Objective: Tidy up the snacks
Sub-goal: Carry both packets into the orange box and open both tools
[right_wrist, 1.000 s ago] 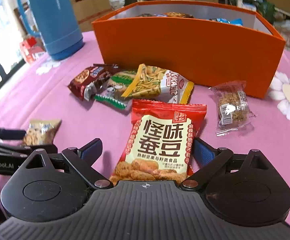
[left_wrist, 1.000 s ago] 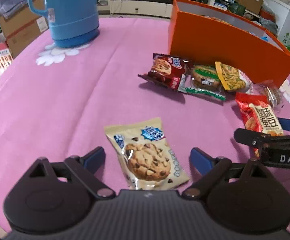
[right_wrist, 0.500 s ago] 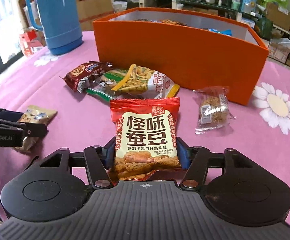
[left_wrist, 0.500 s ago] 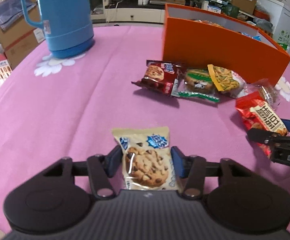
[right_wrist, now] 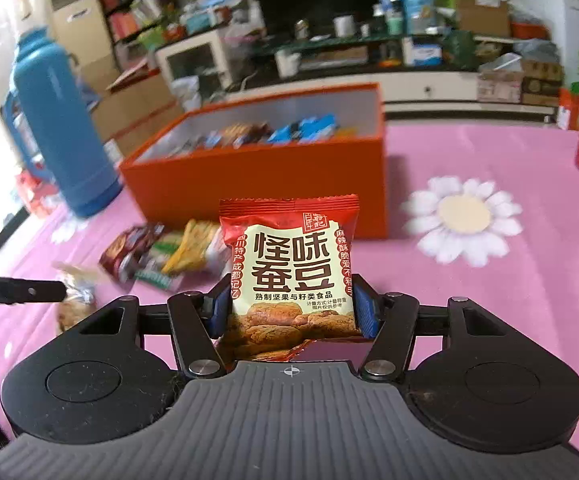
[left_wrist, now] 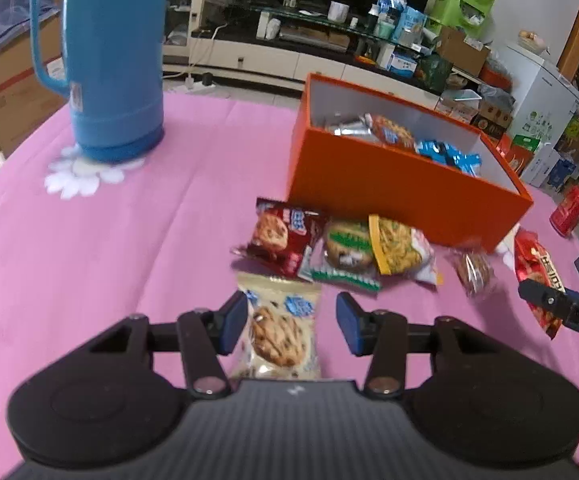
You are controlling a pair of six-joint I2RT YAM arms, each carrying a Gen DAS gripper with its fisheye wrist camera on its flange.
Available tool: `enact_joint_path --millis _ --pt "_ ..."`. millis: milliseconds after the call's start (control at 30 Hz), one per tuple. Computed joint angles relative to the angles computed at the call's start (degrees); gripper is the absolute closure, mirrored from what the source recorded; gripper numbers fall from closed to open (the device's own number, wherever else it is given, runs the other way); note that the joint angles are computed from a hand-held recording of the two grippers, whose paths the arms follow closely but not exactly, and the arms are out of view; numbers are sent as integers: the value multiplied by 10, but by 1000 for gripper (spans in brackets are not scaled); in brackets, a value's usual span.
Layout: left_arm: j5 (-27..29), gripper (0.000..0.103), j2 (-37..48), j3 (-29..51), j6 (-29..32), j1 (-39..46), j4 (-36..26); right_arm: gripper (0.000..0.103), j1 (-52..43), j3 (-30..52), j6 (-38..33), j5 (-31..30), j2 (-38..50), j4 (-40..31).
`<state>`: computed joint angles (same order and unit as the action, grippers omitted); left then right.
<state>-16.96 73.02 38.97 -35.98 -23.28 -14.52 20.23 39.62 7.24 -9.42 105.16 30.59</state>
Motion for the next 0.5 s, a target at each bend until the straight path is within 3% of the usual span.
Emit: enact_joint_path --millis 100,167,200,233,367,433,500 --pt "-12 55 6 -10 19 1 4 59 -3 17 7 -4 14 -13" --pt "-10 42 21 -17 27 2 1 59 6 29 -1 -2 28 -25" --pt "-13 25 25 -23 28 0 7 59 13 33 -7 1 35 -32" --pt "-24 17 27 -31 32 -8 21 59 20 37 -11 3 42 -38" --pt "-72 17 78 -14 66 -36 43 59 40 47 -27 21 64 -49" --pt "-75 24 128 13 81 -35 32 59 47 55 -31 32 76 -54" --pt "-68 24 160 18 87 -27 43 59 50 62 -32 34 87 -58"
